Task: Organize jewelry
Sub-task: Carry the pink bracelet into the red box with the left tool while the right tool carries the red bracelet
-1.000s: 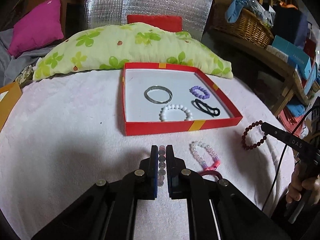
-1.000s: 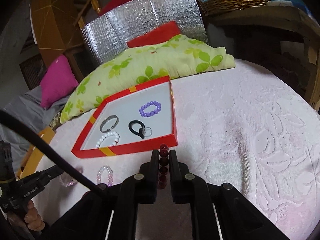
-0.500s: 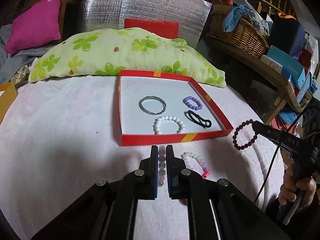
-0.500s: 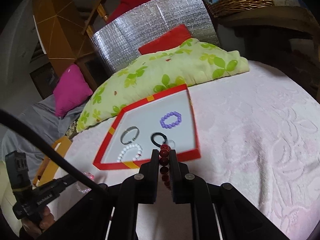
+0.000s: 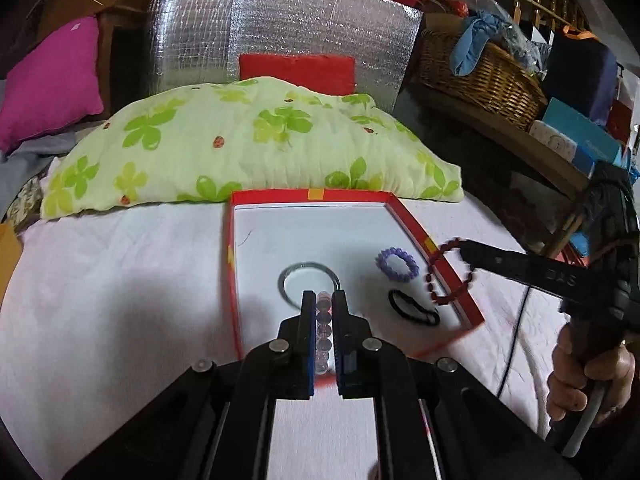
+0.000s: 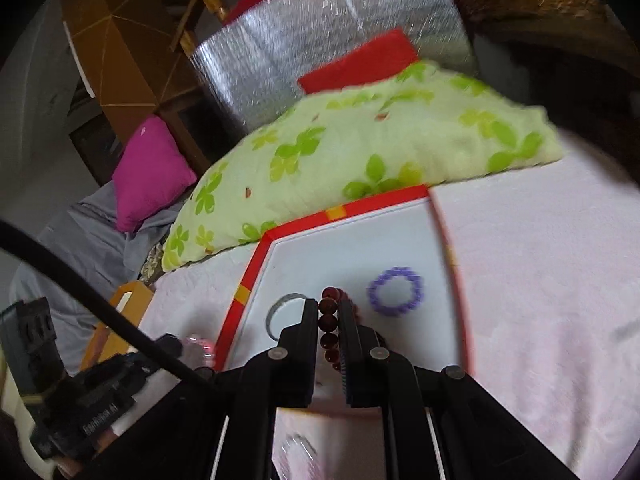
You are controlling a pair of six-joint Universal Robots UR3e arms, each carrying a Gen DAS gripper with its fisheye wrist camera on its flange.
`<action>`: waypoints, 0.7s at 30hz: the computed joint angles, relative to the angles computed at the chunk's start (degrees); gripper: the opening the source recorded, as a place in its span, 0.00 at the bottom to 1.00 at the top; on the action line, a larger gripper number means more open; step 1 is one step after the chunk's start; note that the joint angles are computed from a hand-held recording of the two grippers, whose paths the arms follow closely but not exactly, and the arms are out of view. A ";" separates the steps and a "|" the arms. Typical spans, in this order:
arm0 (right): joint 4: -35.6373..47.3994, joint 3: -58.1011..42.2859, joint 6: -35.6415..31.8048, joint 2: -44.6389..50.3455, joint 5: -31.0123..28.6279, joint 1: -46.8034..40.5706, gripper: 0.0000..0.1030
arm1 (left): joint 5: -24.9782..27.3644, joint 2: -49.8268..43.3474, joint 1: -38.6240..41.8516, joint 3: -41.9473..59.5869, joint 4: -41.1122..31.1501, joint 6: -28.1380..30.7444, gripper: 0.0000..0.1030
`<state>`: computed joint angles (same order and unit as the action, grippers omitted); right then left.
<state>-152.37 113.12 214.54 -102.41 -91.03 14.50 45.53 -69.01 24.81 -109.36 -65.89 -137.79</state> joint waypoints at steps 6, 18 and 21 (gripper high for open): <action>-1.17 -10.22 -2.89 14.71 7.92 -4.87 0.11 | 5.03 -9.89 -6.09 1.18 9.75 -6.63 0.07; -3.68 -16.97 2.53 27.57 10.30 -11.07 0.16 | 13.28 -16.21 -10.65 1.97 14.76 -9.49 0.07; -4.41 -13.69 3.19 24.57 9.60 -12.02 0.37 | 12.79 -14.85 -9.81 1.21 14.01 -8.91 0.08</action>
